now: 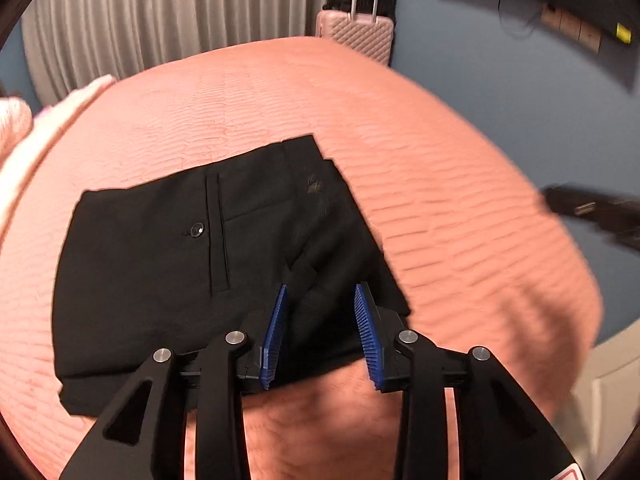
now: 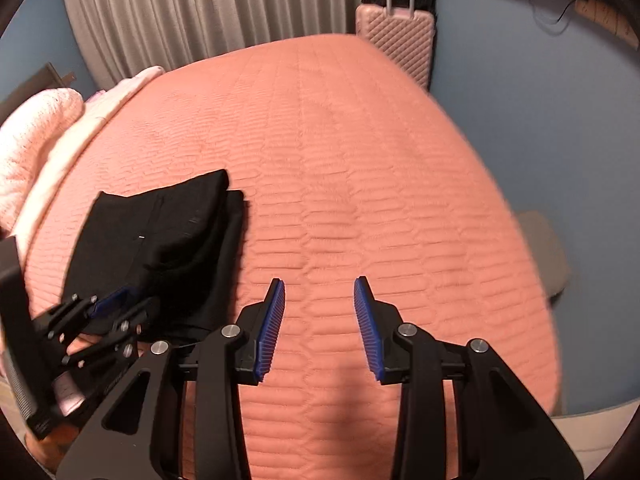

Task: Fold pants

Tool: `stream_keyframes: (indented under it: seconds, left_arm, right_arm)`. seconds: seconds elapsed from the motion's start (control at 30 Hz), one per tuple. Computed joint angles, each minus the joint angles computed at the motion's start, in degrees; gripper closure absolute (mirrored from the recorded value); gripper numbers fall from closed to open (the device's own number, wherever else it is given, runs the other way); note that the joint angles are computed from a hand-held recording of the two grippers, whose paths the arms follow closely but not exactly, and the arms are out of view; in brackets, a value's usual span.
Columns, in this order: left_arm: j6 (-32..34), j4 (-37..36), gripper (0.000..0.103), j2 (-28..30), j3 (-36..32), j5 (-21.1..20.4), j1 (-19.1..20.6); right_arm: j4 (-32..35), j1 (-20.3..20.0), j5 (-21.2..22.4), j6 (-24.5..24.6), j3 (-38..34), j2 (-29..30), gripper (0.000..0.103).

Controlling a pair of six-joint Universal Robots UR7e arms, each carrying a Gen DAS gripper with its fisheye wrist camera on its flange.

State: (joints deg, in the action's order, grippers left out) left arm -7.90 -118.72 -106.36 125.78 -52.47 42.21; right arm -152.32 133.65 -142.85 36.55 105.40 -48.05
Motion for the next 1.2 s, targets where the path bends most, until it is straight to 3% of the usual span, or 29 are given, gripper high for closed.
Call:
stream_keyframes:
  seconds: [0.07,0.2,0.27,0.3,0.37,0.53,0.57,0.67,0.8,0.87,0.9,0.93,1.0,1.1,1.2]
  left_arm:
    - [0.9,-0.5,0.063,-0.7,-1.0,0.1,0.1]
    - [0.8,2.4,0.062,-4.3,-1.1,2.2,-1.0]
    - [1.0,7.2,0.059,-6.3,-2.6,6.3,-1.5]
    - [0.8,9.0,0.059,-6.9,-2.9,8.4,-1.5]
    - [-0.7,12.8,0.059,-7.6,-4.1,11.5,-1.2]
    - [-1.3,16.4,0.057,-9.5,-6.6,13.8,1.1]
    - [-1.8,17.5,0.055,-9.6,-7.0,14.4,1.6]
    - [-1.4,16.6,0.055,-9.6,-7.3,15.4,3.3]
    - [-0.4,16.5,0.054,-10.1,-7.5,16.6,5.0]
    - [-0.8,16.7,0.054,-9.4,-8.0,16.8,6.0]
    - [-0.3,16.2,0.054,-9.3,-8.1,16.6,6.5]
    - [-0.1,16.2,0.054,-9.4,-8.1,16.8,6.6]
    - [1.0,15.7,0.053,-9.6,-8.1,17.8,7.1]
    - [1.8,13.5,0.046,-8.7,-8.2,17.7,9.0]
    - [3.1,12.6,0.046,-7.7,-8.8,18.7,9.7]
  right_arm:
    - [-4.5,-1.5,5.1,-4.2,-0.2,1.0,0.067]
    - [-0.8,-2.3,8.8,-7.2,-4.4,4.6,0.067]
    - [0.8,-3.0,11.8,-8.4,-6.4,6.5,0.045]
    - [1.0,-3.0,11.5,-8.6,-7.3,7.6,0.027]
    - [0.6,-2.9,12.6,-10.2,-9.0,9.3,0.028]
    - [-0.5,-4.7,15.7,-9.4,-11.1,11.6,0.028]
    - [0.0,-5.5,17.8,-9.6,-11.7,12.1,0.029]
    - [2.5,-6.7,20.1,-9.1,-13.3,13.3,0.050]
    - [5.3,-6.9,18.9,-7.2,-14.2,14.6,0.068]
    - [3.5,-6.6,19.0,-6.7,-13.3,13.9,0.073]
    - [2.7,-6.0,18.2,-6.9,-12.9,13.5,0.080]
    - [2.8,-5.3,16.4,-6.4,-12.6,13.0,0.095]
    - [0.6,-4.6,15.4,-6.3,-11.2,12.0,0.096]
    - [6.5,-4.8,12.3,-7.2,-12.9,14.4,0.092]
    - [4.1,-5.0,14.0,-4.5,-12.1,13.5,0.088]
